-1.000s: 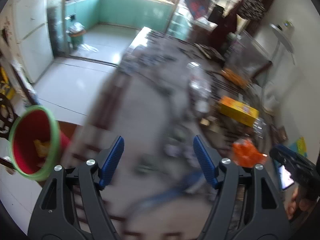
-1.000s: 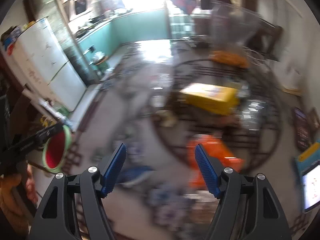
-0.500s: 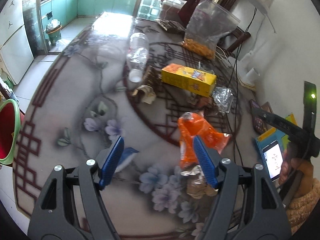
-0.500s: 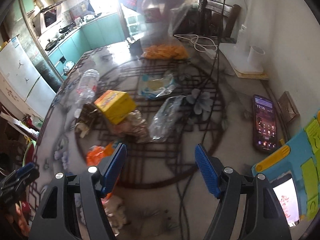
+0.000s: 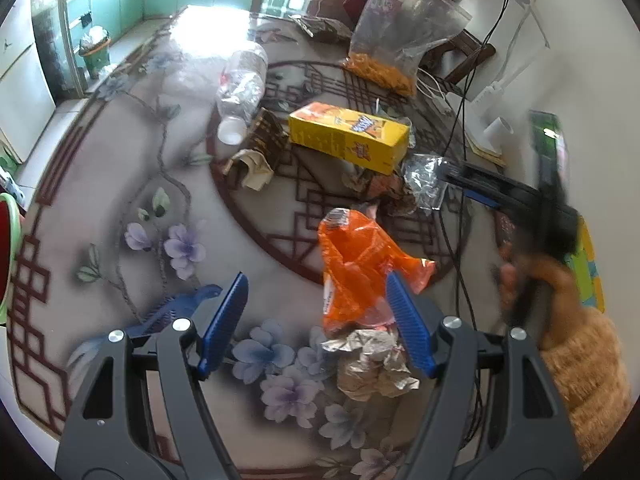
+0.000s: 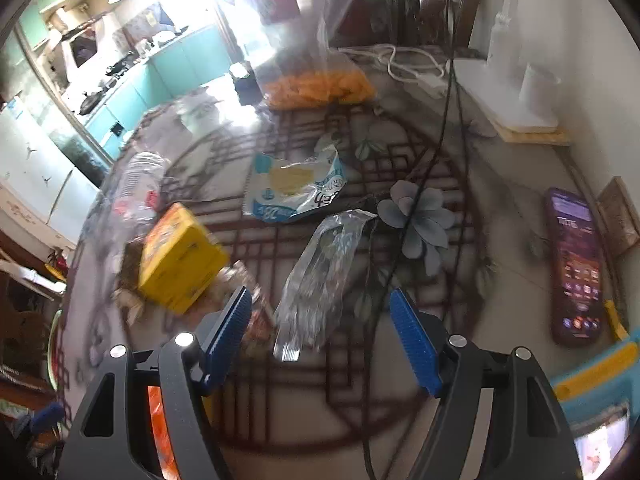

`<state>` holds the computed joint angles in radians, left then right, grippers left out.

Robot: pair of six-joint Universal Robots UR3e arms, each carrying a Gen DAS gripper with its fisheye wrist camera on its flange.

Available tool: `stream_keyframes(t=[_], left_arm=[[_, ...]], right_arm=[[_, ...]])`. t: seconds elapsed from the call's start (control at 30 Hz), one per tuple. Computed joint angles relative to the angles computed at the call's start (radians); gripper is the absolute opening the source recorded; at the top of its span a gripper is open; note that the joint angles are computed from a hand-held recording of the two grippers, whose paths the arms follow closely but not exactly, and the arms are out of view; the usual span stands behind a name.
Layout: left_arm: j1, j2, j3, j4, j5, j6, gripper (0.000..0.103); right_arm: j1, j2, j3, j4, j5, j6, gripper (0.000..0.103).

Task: Collect trash
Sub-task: 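Grasp the orange snack bag with the left gripper while the right grasps the clear plastic bag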

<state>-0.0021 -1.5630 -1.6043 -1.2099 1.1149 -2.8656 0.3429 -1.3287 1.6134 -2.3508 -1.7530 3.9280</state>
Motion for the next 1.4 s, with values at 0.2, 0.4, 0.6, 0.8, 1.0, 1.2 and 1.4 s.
stream_keyframes(t=[0.2,0.4,0.6,0.8,1.0,1.2,1.4], left_arm=[[-0.025,-0.051,0.037,-0.029,0.004,-0.013,0.069],[-0.060,-0.132,0.098,-0.039,-0.017,-0.040,0.069],[-0.132,-0.296,0.216,-0.053,-0.068,-0.117,0.069],[-0.178,-0.394,0.273,-0.012,-0.076,-0.188,0.069],[-0.210,-0.446,0.313,-0.030,-0.036,-0.218,0.069],[-0.230,-0.443,0.293,0.014,0.001,-0.206,0.065],[-0.214,-0.420,0.268,0.040,0.008,-0.165,0.052]], right_arm=[[-0.057,0.077,0.002,-0.026,0.096,-0.008,0.030],[-0.039,-0.058,0.103,-0.082,0.073,0.002,0.027],[0.034,-0.177,0.133,-0.033,0.011,0.036,0.027],[0.081,-0.220,0.159,0.011,-0.013,0.078,0.027],[0.111,-0.260,0.176,0.023,-0.034,0.109,0.027],[0.132,-0.250,0.159,0.025,-0.043,0.121,0.028],[0.177,-0.207,0.075,0.057,-0.073,0.124,0.028]])
